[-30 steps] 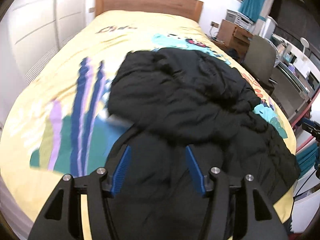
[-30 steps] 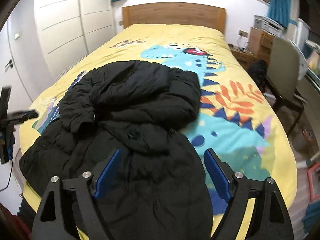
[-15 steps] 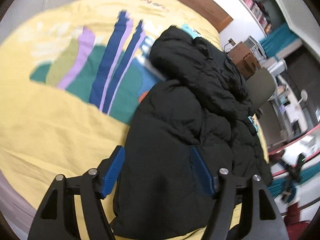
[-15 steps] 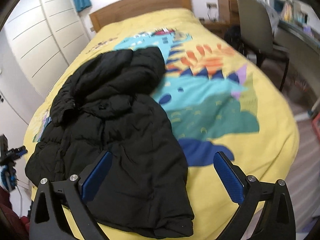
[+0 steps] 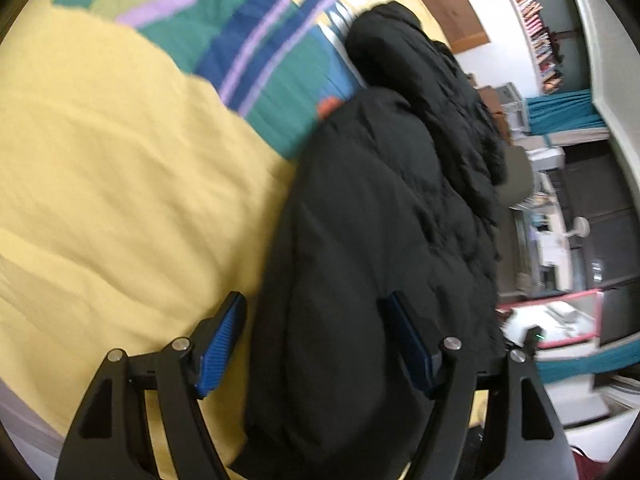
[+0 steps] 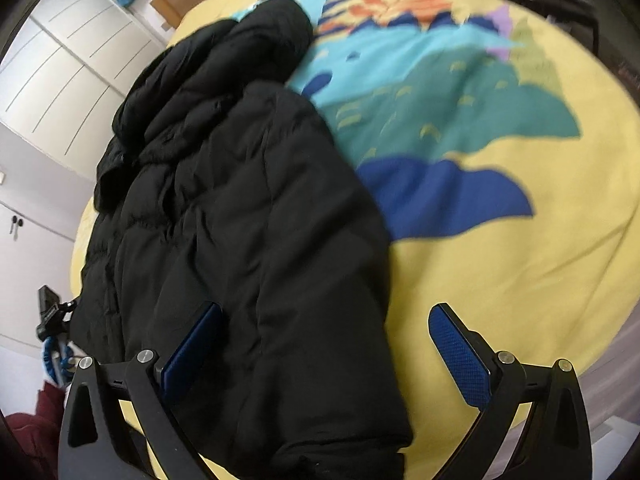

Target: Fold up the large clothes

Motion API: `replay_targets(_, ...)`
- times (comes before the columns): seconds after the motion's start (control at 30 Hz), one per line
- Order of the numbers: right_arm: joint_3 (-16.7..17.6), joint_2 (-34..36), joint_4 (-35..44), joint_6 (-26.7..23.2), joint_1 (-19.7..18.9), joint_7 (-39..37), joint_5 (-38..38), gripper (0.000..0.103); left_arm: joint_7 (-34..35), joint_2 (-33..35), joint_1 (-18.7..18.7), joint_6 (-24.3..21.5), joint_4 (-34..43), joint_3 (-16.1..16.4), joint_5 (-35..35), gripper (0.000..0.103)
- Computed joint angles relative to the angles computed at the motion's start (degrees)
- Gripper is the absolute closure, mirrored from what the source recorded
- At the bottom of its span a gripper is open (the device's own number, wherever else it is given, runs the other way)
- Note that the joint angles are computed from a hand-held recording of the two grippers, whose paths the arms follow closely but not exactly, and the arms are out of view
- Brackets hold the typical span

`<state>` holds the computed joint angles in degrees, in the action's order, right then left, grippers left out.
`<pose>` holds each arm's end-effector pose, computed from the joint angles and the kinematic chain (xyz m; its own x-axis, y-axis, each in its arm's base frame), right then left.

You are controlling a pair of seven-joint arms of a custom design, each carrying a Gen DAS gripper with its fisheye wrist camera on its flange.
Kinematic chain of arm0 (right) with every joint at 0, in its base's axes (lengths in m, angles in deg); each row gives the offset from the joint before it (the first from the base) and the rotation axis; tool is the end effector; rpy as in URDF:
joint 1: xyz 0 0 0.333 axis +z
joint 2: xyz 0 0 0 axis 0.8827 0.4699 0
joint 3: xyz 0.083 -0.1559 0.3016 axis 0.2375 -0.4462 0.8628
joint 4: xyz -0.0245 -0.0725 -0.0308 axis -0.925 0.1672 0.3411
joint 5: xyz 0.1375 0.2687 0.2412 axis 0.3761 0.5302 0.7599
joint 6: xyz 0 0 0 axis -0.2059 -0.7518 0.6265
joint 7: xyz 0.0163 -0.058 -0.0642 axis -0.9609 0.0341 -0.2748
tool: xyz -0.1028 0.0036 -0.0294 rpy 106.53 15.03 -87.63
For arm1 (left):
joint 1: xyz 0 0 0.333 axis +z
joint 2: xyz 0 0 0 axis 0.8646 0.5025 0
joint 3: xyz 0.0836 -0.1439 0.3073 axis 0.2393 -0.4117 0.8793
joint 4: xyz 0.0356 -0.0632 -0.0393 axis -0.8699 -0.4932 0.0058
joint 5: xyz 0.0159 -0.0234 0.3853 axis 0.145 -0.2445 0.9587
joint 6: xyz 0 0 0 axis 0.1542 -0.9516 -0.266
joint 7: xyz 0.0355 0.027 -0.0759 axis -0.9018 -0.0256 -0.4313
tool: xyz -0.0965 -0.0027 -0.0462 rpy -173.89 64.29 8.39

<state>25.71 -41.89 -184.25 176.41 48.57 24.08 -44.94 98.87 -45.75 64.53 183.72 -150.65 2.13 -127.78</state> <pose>0.4349 -0.2349 0.5249 -0.1159 -0.9107 -0.3965 -0.9240 0.2453 -0.2933 0.4453 0.0195 0.4792 0.1404 -0.6761 0.7233 -0.9268 -0.3468 -0.1443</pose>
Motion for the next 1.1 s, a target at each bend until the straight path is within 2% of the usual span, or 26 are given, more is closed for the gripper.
replay_targets(0.07,-0.44,-0.01,-0.11,-2.02,0.19,-1.25,1.39,0.001,1.02,-0.40,-0.43,-2.35,-0.34,0.51,-1.44,0.032)
replay_targets(0.13,-0.61,-0.17,-0.43,-3.43,0.29,-2.50,2.68,0.002,1.65,-1.08,-0.73,-2.65,-0.62,0.13,-1.87,0.032)
replay_targets(0.27,-0.46,-0.29,-0.85,-5.23,0.33,-3.35,4.41,0.017,2.14,-1.70,-1.84,-3.33,-0.45,-0.48,-3.32,0.032)
replay_targets(0.53,-0.34,0.58,0.03,-7.70,-0.10,-3.63,4.84,0.030,0.99,-2.50,-4.96,-1.86,1.12,-3.26,-0.25,0.033)
replay_targets(0.57,-0.45,0.75,0.36,-8.34,-0.24,-3.96,4.93,0.036,1.08,-2.53,-5.58,-1.73,1.37,-3.63,0.10,0.040)
replay_targets(0.6,-0.45,0.81,0.54,-8.81,-0.31,-4.37,5.15,0.048,1.36,-2.45,-6.34,-1.85,1.79,-3.97,0.33,0.055)
replay_targets(0.63,-0.57,0.87,0.79,-9.46,-0.44,-4.89,5.39,0.054,1.68,-2.26,-7.13,-2.27,2.24,-4.12,0.01,0.061)
replay_targets(0.67,-0.77,0.98,1.14,-10.50,-0.49,-5.71,6.15,0.067,2.04,-2.05,-7.74,-2.50,2.64,-4.10,-0.63,0.068)
replay_targets(0.7,-0.99,0.98,1.47,-11.59,-0.52,-6.78,7.35,0.078,2.57,-2.06,-8.37,-2.71,2.98,-4.10,-1.58,0.074)
replay_targets(0.77,-1.12,0.63,1.88,-13.02,-0.59,-8.52,9.06,0.087,3.87,-2.06,-9.38,-3.03,3.92,-3.94,-3.72,0.079)
replay_targets(1.0,-1.30,0.96,5.49,-14.44,0.06,-12.82,18.10,0.092,5.64,-1.27,-10.60,-2.30,10.66,-3.37,-10.11,0.083)
replay_targets(1.1,-1.56,2.35,7.68,-14.94,-0.26,-13.80,22.95,0.092,6.99,-0.06,-10.58,-2.81,13.59,-2.17,-14.22,0.083)
